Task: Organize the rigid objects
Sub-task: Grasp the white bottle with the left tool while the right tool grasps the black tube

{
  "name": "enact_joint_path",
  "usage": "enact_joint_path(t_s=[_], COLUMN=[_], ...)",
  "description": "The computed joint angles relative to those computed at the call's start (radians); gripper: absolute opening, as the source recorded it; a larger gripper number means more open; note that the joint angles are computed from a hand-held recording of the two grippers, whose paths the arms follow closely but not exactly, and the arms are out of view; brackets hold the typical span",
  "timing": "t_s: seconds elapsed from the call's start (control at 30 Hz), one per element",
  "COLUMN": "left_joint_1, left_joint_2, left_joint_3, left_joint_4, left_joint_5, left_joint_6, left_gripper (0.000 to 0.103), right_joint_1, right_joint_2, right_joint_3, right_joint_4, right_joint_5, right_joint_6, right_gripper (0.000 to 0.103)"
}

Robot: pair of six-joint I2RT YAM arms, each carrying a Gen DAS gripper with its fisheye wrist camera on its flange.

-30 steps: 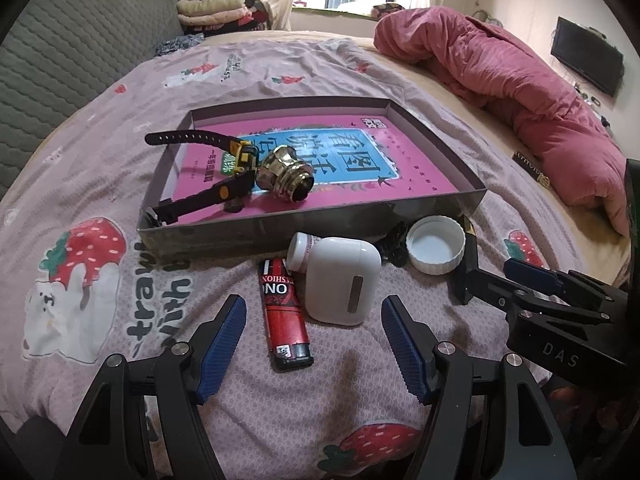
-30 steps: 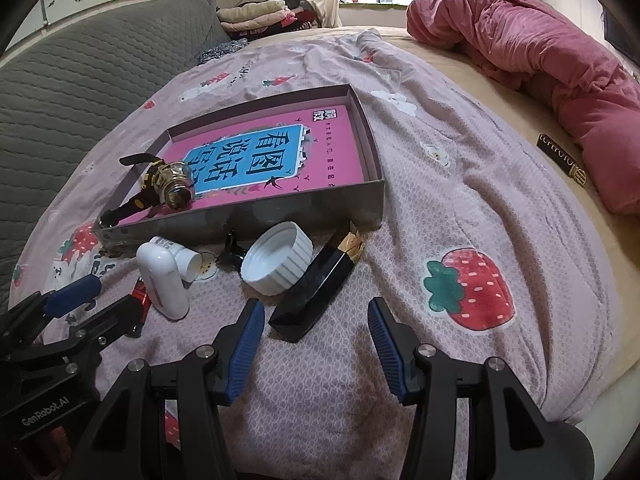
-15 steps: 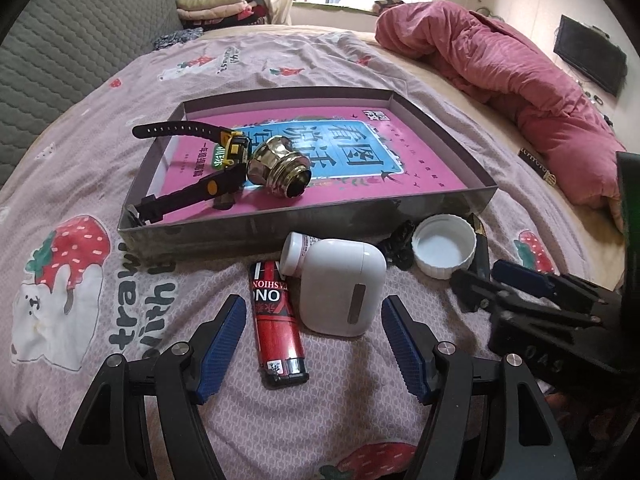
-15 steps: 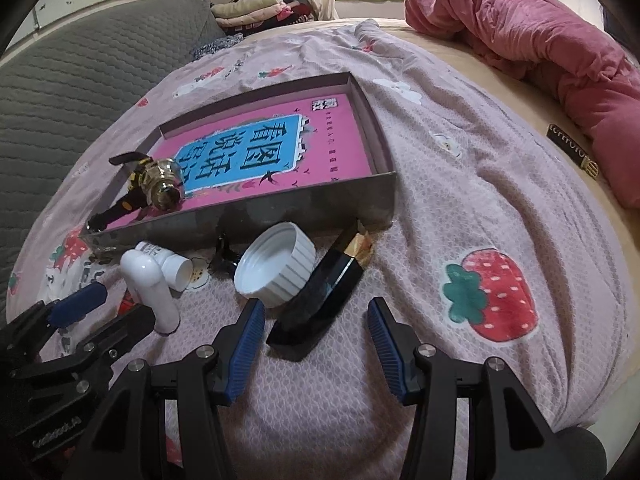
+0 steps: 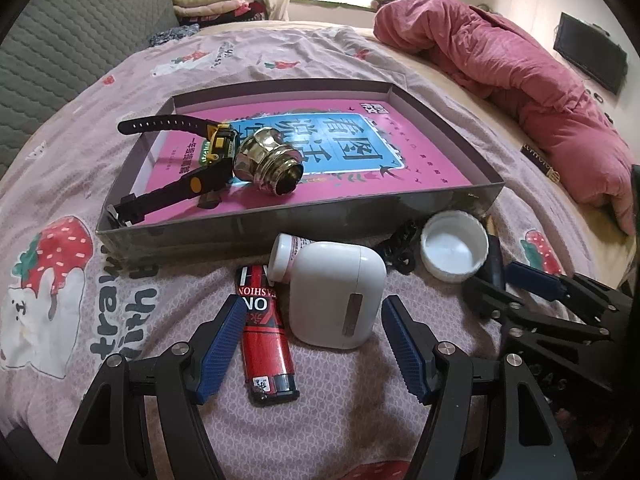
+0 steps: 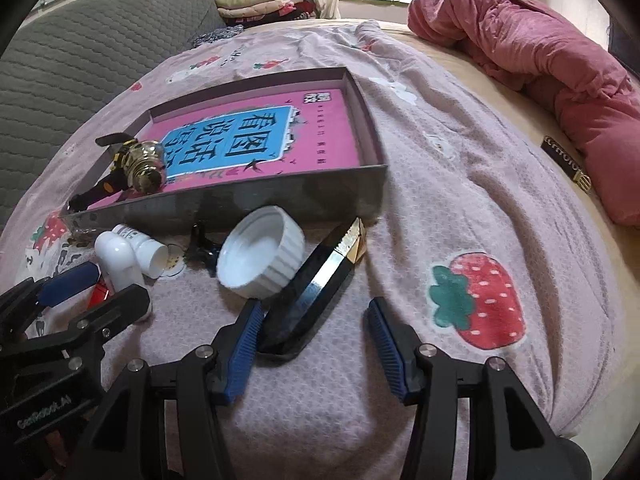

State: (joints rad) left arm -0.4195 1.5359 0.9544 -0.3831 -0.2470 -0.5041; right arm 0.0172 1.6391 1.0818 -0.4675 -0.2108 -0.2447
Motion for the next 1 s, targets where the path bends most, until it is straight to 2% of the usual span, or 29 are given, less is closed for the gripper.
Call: enact_joint_path(t_s=[0.47,0.77,0.87,0.9,1.0], left_joint_1=[0.013,0.023,0.025,0.026,0.031], left_joint_2=[0.033,0.059,0.065,0.067,0.077], left_joint_3=[0.012,0.021,0.022,0.022,0.026], left_joint_4=[0.017,0.028,0.033,0.034,0.034], left_joint_5=[-0.012,-0.014,-0.013,-0.013,-0.007], left_joint_6=[-0.01,-0.018,-0.023,-0.024,-0.03], left_gripper=[0.073,0.073,0.073,0.073,0.074], right_joint_1=[-0.023,-0.007,-0.006,-0.004,-0.005], right_joint_2=[0.043,0.058,0.054,0.054,0.06], right_joint_3=[0.031,0.015,0.004,0.005,0.007], right_joint_4=[0.019,0.07,0.093,0.098,0.108], right_joint_5=[0.017,0.042,0.035,0.038,0.037], right_joint_6=[0.066,0.056,0.047,0.046,0.036], right_gripper=[0.054,0.053,0.041,0.034,0.031])
